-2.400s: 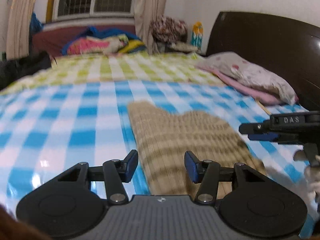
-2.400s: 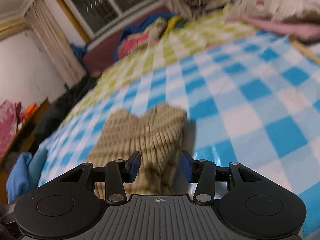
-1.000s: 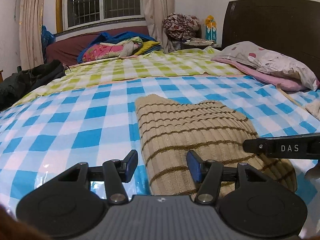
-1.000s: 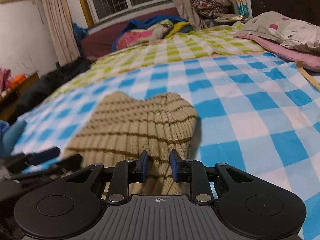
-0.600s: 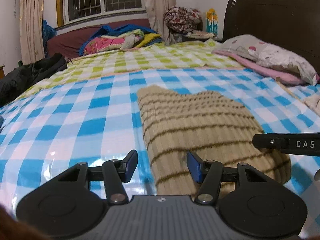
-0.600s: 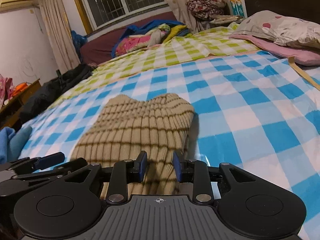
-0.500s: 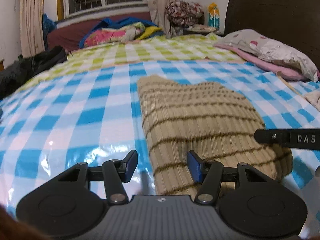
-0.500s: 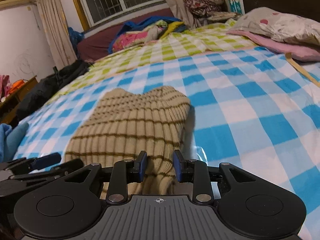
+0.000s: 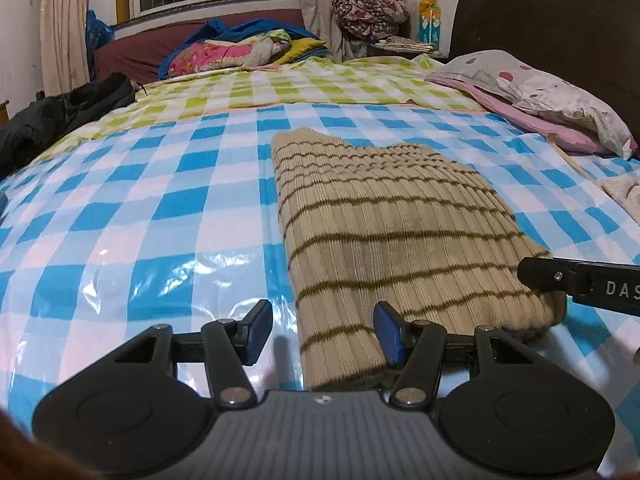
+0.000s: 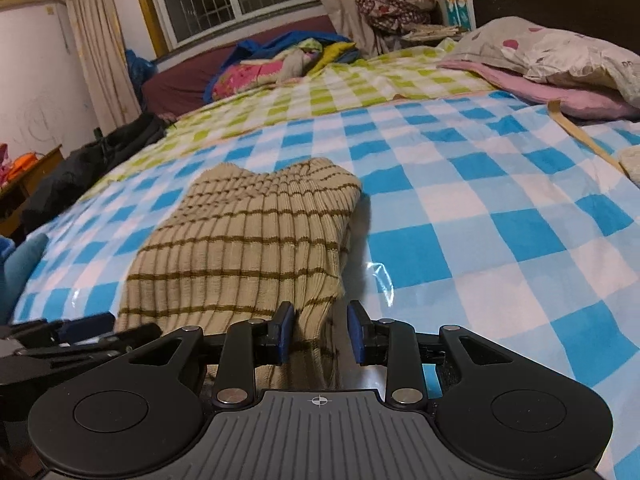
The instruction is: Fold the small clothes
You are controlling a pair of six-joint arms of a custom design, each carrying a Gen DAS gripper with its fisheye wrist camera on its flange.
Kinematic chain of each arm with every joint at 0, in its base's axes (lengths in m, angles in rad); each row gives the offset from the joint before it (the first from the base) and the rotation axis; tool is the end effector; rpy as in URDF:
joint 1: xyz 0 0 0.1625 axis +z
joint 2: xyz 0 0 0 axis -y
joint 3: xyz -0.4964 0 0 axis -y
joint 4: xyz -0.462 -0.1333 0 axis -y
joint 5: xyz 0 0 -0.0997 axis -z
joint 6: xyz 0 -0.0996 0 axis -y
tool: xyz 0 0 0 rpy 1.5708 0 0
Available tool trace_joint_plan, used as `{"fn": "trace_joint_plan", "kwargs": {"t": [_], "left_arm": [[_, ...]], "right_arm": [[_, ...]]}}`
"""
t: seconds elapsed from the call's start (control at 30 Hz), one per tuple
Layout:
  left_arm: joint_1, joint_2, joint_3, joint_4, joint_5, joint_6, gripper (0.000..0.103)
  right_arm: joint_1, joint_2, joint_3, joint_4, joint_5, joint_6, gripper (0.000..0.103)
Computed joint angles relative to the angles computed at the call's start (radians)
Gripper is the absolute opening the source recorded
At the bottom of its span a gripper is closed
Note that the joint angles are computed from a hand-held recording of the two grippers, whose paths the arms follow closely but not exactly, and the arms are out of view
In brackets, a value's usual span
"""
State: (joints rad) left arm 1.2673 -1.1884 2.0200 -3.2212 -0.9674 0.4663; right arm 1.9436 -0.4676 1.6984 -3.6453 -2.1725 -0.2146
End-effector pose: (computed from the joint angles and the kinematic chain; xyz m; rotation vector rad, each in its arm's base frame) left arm -0.0055 -0.6527 0.2984 0.5813 2.2700 -0.9455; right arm 0.3356 -0.6470 -0.0294 0.3728 -2.3805 1.1262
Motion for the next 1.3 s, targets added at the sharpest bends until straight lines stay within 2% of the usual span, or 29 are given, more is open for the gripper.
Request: {"fn": "trace_joint_plan", "kwargs": {"t": [0.17, 1.03, 1.3], "left_arm": [[-0.001, -0.012, 0.016, 0.006, -0.001, -0.021, 0.061], [-0.014, -0.049, 0.05, 0.042, 0.015, -0.042, 0.062], [-0.02, -0.059, 0.076, 0.04, 0.036, -0.043, 0.067]], "right_arm": [[0.003, 0.0, 0.016, 0.003, -0.025, 0.012, 0.029], [0.009, -0.003, 0.043, -0.032, -0.015, 0.026, 0.029], [0.02, -0.006, 0.073, -0.056, -0.02, 0.051, 0.03]]}}
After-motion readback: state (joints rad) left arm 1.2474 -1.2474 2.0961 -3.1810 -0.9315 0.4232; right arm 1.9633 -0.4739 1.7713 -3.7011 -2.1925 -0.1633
